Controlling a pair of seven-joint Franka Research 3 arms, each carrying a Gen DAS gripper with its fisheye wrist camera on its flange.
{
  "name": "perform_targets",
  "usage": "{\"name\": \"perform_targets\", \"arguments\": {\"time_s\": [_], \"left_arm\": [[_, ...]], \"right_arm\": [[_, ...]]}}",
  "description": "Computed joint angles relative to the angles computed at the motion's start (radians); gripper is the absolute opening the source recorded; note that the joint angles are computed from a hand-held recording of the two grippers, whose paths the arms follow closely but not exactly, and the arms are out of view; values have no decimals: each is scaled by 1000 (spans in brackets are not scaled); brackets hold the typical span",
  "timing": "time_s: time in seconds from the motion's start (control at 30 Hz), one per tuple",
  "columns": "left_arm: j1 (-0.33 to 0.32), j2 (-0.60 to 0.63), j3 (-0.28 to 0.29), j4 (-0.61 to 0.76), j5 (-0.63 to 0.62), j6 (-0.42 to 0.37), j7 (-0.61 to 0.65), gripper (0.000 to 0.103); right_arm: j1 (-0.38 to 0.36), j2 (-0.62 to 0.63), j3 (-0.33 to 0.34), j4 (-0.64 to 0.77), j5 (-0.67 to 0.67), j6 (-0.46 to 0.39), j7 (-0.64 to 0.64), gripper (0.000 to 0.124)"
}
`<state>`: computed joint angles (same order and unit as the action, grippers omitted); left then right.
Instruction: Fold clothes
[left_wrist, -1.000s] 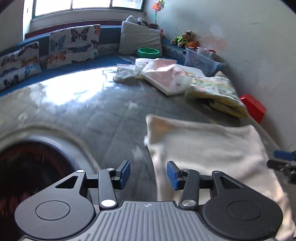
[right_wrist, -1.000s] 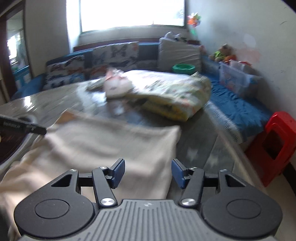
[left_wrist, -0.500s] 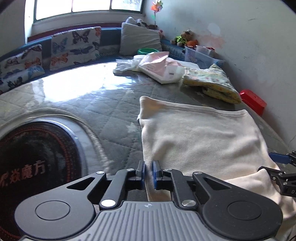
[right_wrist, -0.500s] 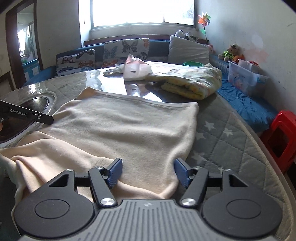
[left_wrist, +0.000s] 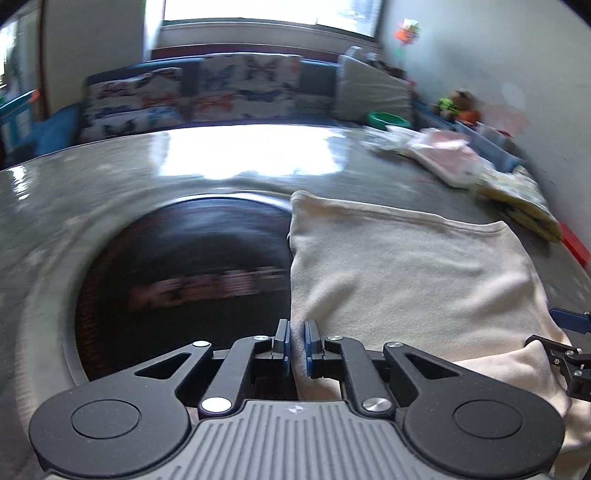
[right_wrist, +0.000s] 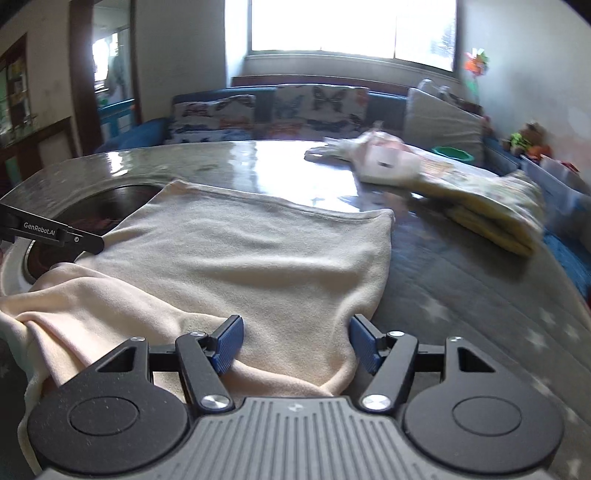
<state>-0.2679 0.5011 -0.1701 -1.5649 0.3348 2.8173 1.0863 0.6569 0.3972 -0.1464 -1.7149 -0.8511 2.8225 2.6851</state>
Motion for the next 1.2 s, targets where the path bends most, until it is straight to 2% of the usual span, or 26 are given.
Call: {"name": "perform_targets", "arguments": {"time_s": [0.13,0.23,0.43,0.57,0.63,0.7,0.77,0.83,0.9,1.0,1.07,1.2], "left_arm": [[12,-88,52,-126,32,45,-80,9],[26,-151,79,-218,68,74,-144,9],[86,-249,73,-346,98,98,-192,11],[99,-303,65,-393,135,117,-199,16],[131,-330,10,-418,63,147,-111,17],[171,-352,-72,-444,-72,183,56,21],[219,-371,-176,-467,-259,209,290,26],[281,-376,-308,-467,-500,204,572,34],[271,-339,-355,-422,-575,178,697,36],[219,-308,-350,-384,-575,136,777,36],[184,-284,-323,-369,-557,112,811,36],[92,-252,-226,-345,-459,88,778,37]], "right_arm": [[-25,86,56,107,117,30,-141,66],[-14,132,70,170,186,33,-234,66],[13,202,89,268,301,38,-401,66],[48,193,56,263,353,51,-434,65],[73,162,24,222,365,69,-435,65],[97,126,-7,178,367,82,-435,65],[129,89,-46,132,341,88,-415,65],[150,54,-72,91,306,92,-379,65],[154,25,-80,57,274,94,-345,64],[151,-7,-74,20,221,91,-301,64],[138,-21,-56,5,192,83,-288,64],[118,-47,-32,-20,128,76,-237,64]]}}
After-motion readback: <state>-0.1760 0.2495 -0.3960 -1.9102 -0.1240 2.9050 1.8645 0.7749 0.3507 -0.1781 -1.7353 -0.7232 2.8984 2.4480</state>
